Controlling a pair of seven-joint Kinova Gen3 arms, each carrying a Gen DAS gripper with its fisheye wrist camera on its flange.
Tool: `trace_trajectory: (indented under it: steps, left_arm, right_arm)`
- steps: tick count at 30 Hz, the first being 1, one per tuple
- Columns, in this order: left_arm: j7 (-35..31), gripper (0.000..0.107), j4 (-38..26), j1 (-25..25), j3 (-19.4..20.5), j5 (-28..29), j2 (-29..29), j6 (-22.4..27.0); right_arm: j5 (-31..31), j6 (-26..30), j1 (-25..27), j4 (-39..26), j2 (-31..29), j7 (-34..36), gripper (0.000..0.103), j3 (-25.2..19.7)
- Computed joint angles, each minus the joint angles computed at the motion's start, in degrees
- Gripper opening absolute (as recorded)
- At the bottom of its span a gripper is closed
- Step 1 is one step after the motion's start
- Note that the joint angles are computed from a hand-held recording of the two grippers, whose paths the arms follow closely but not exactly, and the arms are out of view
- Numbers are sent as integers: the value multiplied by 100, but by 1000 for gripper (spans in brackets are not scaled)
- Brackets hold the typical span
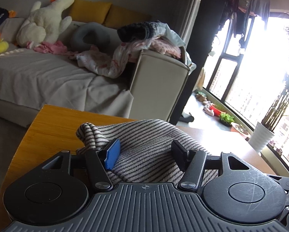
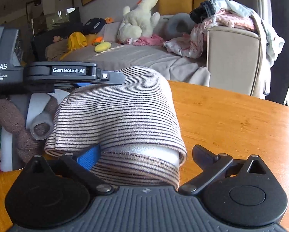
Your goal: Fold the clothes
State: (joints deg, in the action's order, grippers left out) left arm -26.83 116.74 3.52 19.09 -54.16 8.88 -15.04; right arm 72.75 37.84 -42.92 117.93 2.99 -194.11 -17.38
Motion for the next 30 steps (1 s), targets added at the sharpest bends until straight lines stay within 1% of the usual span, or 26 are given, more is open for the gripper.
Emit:
trace_trajectory:
  steps: [1,2,3,4,6,8,9,11,12,13,14,16,18,19,20,21,23,25,28,30]
  left_arm:
    - [-140,74,81,112,-56,233,-179,156]
    - [-238,79,167,124,-5,466,-363,319]
    - [-363,90,330,35,152,699,-616,442]
    - [-465,95,494,-160,415,932,-881,539]
    - [-705,96,870,-472,946,1398,-1407,769]
    - [-894,98,1065,-625,1432,1864,-1740,1137]
    - [-988,100,1138,-561,1548,2097,-1887,1354]
    - [-1195,103,1215,-247,1610,2563,-1934,1714]
    - [-1240,103,1216,-210,1722,2790,-1893,1872]
    - [-1343,103,1201,-280,1886,3023,-1849,1962]
    - [-1540,103,1229,-455,2122,3256,-1910,2027]
    - [-2006,103,1089,-857,2652,3690,-1979,2347]
    - [-2403,103,1017,-1362,3183,4017,-2036,2477]
    - [-2636,103,988,-1628,3438,4247,-2095,2538]
    - [-2863,103,990,-1809,3596,4481,-2153,2544]
    - [-3031,103,1001,-1884,3658,4674,-2208,2551]
    - [-3110,103,977,-2032,3801,4783,-2268,2609]
    - [-2937,103,943,-2135,3944,4619,-2309,2689]
    - [-2742,103,776,-2592,4499,4376,-2394,2960]
    - [-2719,103,591,-3013,5009,4231,-2465,3264]
  right_arm:
    - [140,204,-84,97,-54,-233,102,-78]
    - [186,426,-181,177,-101,-466,103,-153]
    - [156,659,-279,268,-182,-699,103,-233]
    - [155,892,-369,358,-243,-932,103,-314]
    - [104,1358,-524,515,-324,-1380,103,-516]
    - [-143,1792,-672,598,-419,-1619,103,-689]
    - [-296,1978,-735,605,-451,-1689,103,-763]
    - [-603,2296,-852,604,-506,-1778,103,-894]
    - [-783,2415,-883,567,-527,-1720,103,-924]
    - [-1015,2535,-896,498,-555,-1601,103,-953]
    - [-1248,2646,-918,449,-572,-1498,103,-971]
    - [-1714,2783,-920,309,-561,-1236,103,-903]
    - [-1979,3105,-868,170,-462,-1101,103,-1016]
    - [-2001,3160,-939,161,-446,-1090,103,-967]
    - [-2023,3186,-952,158,-436,-1064,103,-959]
    - [-2045,3214,-960,124,-399,-980,103,-941]
    - [-2087,3269,-983,57,-324,-812,103,-898]
    - [-2095,3275,-1012,44,-304,-750,103,-855]
    - [-2071,3238,-1031,80,-327,-778,103,-828]
    - [-2068,3236,-1036,84,-328,-782,103,-822]
